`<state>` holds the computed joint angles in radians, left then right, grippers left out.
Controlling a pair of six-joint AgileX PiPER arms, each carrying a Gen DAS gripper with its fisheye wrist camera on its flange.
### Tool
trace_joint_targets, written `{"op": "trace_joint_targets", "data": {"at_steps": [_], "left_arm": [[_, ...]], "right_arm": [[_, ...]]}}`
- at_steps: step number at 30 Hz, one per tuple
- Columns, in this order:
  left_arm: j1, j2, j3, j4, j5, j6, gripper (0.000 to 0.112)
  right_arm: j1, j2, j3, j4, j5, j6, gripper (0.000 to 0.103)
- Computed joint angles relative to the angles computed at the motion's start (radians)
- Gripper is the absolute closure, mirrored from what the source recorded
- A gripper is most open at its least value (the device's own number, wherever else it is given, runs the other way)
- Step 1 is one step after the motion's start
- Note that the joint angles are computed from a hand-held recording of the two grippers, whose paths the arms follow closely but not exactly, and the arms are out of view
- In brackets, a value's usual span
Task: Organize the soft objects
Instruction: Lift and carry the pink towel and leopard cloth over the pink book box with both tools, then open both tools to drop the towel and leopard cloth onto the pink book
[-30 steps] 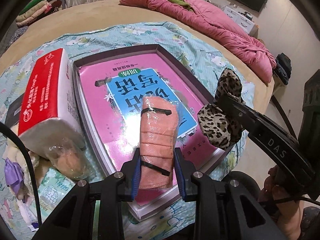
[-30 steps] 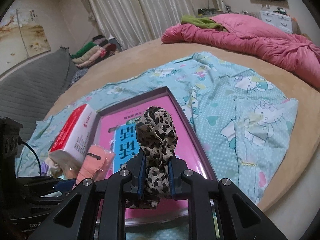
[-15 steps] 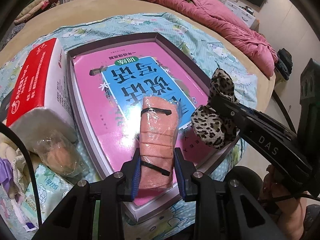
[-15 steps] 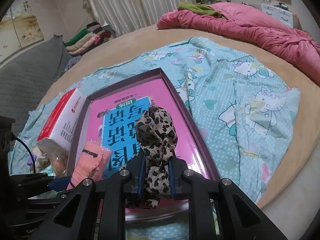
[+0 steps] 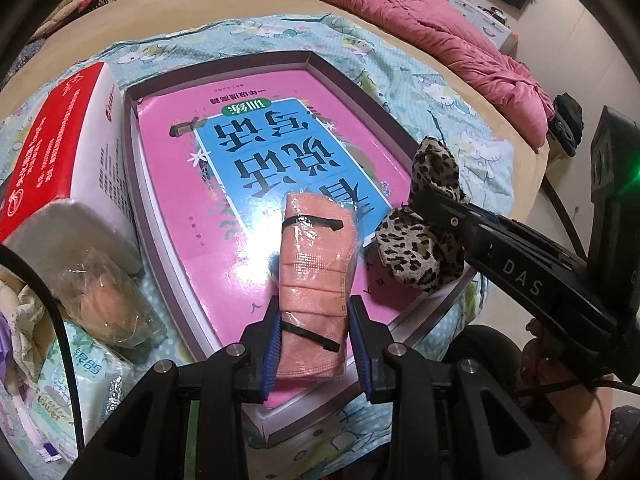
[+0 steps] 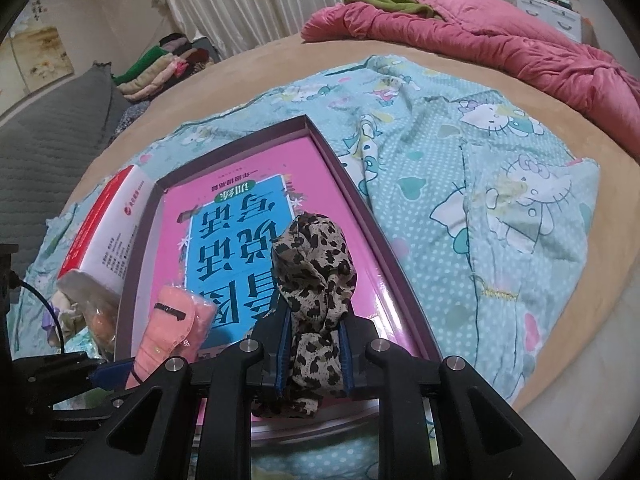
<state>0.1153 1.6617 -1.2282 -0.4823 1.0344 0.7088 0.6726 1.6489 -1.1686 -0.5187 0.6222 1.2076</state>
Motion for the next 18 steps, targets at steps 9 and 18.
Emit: {"op": "trace_joint_targets", "data": {"at_steps": [9,18], "left_arm": [[-0.007,0.006,0.000,0.010,0.001,-0.010,0.080],[-0.004,0.015,-0.011,0.008,0.021,-0.015,0.078]], "right_arm": [[-0.009,0.009,-0.007,0.021,0.004,-0.011,0.077],[0.003,0.010,-0.011,-0.011,0.013,0.014,0.069]]}}
